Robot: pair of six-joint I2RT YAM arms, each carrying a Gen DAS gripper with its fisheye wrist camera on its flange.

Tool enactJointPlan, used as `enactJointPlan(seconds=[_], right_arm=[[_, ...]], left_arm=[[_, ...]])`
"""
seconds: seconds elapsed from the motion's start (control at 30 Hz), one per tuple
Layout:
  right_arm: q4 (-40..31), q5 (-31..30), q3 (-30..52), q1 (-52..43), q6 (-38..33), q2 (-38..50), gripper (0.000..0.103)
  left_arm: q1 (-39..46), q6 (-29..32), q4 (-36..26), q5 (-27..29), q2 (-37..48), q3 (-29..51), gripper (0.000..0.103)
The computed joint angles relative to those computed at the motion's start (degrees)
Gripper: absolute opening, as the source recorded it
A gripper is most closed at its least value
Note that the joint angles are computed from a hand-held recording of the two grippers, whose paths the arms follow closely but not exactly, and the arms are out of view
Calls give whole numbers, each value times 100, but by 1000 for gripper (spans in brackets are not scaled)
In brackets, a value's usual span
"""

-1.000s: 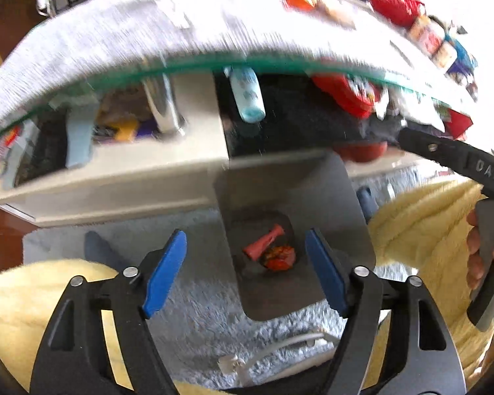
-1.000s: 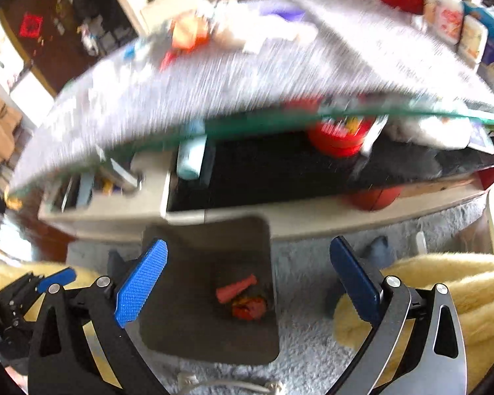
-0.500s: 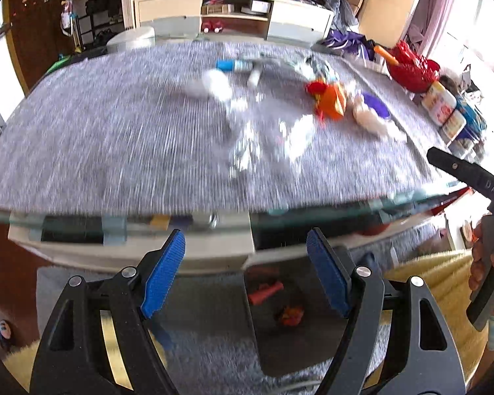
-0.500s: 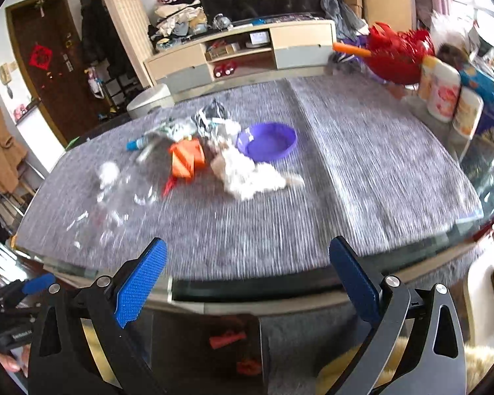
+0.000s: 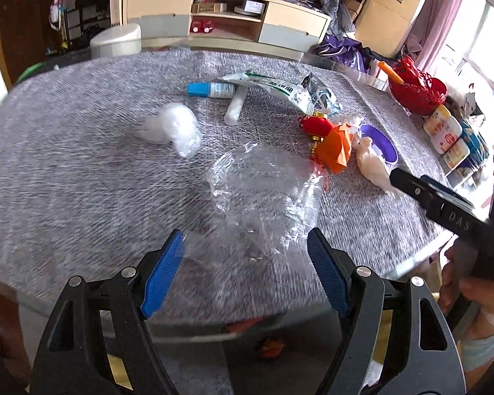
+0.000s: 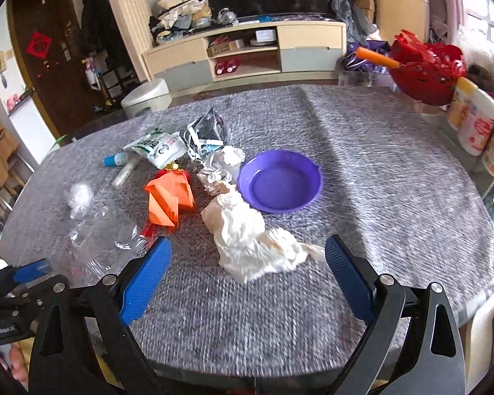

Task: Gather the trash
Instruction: 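Grasp the clear plastic bag with the left gripper while the right gripper grasps the white tissue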

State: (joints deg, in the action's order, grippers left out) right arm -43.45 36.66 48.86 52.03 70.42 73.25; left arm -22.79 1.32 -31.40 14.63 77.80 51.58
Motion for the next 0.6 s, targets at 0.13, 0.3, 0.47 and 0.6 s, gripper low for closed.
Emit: enactJointPlan(seconds=[0.13,0.3,0.47,0.6], right_arm=[[481,-365,-169,-279,-350,187,75],[455,-192,-173,-219,-249,331,58],[338,-171,-329,-234,-80,107,34],[106,-154,-327,-73,150,29,17]], left_arm=[[-239,-112,258,-42,403,130,72],[-396,-120,490,-109,551,103,51],[-356,-87,646,-14,580,30,31],[-394,-38,675,-38,428,-109,16]])
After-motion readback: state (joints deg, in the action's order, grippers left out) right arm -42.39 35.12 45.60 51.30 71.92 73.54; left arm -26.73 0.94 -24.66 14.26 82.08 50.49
